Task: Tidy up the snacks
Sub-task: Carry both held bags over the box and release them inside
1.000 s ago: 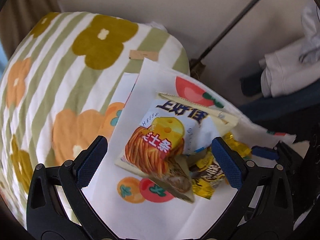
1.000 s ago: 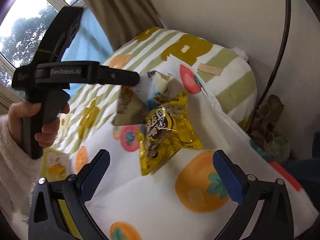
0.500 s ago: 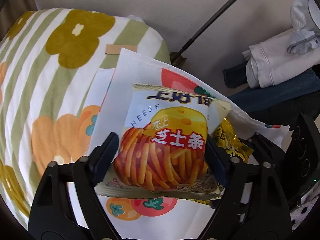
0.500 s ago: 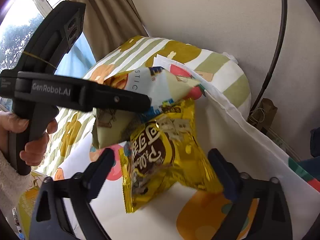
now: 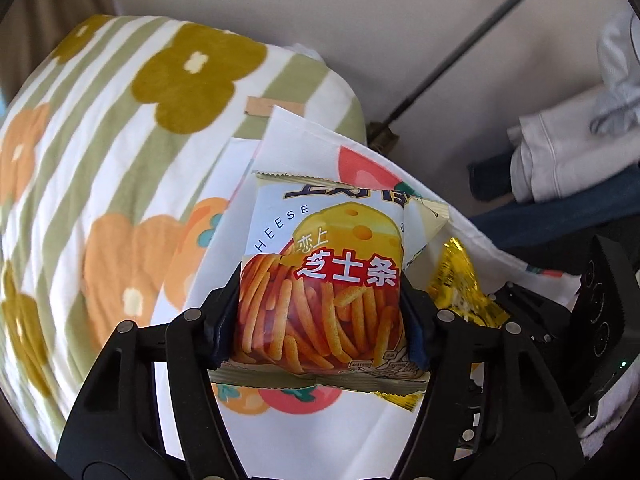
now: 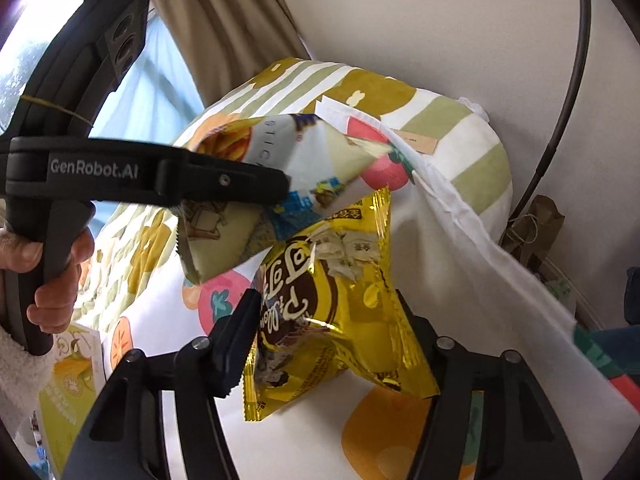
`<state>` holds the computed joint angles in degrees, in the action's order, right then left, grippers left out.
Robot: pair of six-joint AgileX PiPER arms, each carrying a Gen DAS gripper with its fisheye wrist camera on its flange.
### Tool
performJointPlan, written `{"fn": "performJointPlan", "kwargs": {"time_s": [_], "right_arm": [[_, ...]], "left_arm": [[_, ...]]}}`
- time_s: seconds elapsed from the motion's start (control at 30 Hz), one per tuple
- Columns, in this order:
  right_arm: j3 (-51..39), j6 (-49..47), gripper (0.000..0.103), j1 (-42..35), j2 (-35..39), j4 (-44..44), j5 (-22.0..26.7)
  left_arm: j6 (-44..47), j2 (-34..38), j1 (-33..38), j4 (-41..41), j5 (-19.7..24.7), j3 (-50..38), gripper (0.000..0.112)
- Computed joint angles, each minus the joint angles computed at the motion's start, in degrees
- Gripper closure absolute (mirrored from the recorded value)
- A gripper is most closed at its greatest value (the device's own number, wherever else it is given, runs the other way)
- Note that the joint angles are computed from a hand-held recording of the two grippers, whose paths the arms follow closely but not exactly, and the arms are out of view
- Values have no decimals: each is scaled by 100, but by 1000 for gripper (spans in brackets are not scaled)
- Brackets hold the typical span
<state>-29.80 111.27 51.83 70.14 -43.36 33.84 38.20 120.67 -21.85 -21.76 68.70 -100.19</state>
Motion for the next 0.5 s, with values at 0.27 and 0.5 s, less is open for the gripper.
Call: {"fn": "performJointPlan", "kwargs": {"time_s": [0.27, 0.5], "right_arm": [[-94, -1506, 48, 21, -747, 710, 174], [-653, -3784, 48, -75, -1457, 1753, 639]], "left_arm": [[-689, -1047, 158, 108, -368, 742, 50], [-1736, -2720, 628, 104, -683, 1719, 50]]}}
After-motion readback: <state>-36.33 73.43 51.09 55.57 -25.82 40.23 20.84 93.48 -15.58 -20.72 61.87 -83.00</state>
